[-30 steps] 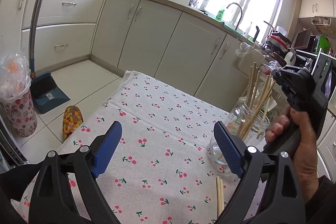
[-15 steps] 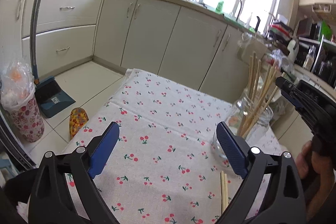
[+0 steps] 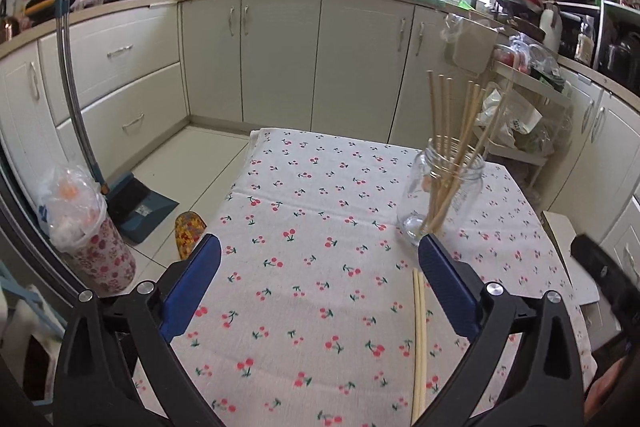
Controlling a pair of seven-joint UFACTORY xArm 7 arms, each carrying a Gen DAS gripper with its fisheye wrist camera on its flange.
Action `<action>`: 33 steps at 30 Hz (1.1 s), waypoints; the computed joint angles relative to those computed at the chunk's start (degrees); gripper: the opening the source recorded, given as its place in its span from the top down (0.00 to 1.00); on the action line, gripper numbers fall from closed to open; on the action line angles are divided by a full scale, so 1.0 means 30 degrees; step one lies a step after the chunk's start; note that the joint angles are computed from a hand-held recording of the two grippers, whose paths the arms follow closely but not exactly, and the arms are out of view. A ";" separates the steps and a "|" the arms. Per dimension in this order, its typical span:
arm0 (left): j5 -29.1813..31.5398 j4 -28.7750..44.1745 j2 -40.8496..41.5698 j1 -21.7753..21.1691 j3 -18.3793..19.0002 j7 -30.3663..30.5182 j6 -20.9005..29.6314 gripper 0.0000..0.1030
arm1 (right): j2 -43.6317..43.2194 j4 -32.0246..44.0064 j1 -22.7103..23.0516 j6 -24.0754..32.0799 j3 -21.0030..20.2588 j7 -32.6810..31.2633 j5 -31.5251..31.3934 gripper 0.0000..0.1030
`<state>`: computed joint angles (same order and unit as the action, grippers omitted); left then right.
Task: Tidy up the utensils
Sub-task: 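Open the right tool and withdraw both tools from the jar, then lower both open tools toward the two loose bamboo sticks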
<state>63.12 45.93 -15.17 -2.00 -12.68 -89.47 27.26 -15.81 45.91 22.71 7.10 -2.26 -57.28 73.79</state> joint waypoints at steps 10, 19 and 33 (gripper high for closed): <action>-0.3082 -0.1460 -0.3299 -0.0624 -0.1339 0.2706 0.1544 0.08 | -0.3456 -0.3898 -0.0513 0.0871 0.0320 0.5354 -0.5141 0.56; -0.5252 -0.2415 -0.5592 -0.0104 -0.2455 0.4453 0.1848 0.08 | -0.4970 -0.5597 -0.0223 0.1332 0.0034 0.8481 -0.8851 0.53; -0.8446 -0.4743 -0.7098 0.1104 -0.1946 0.6792 0.1820 0.08 | 0.0120 -0.3358 0.1955 0.0885 -0.0928 1.0014 -1.1804 0.63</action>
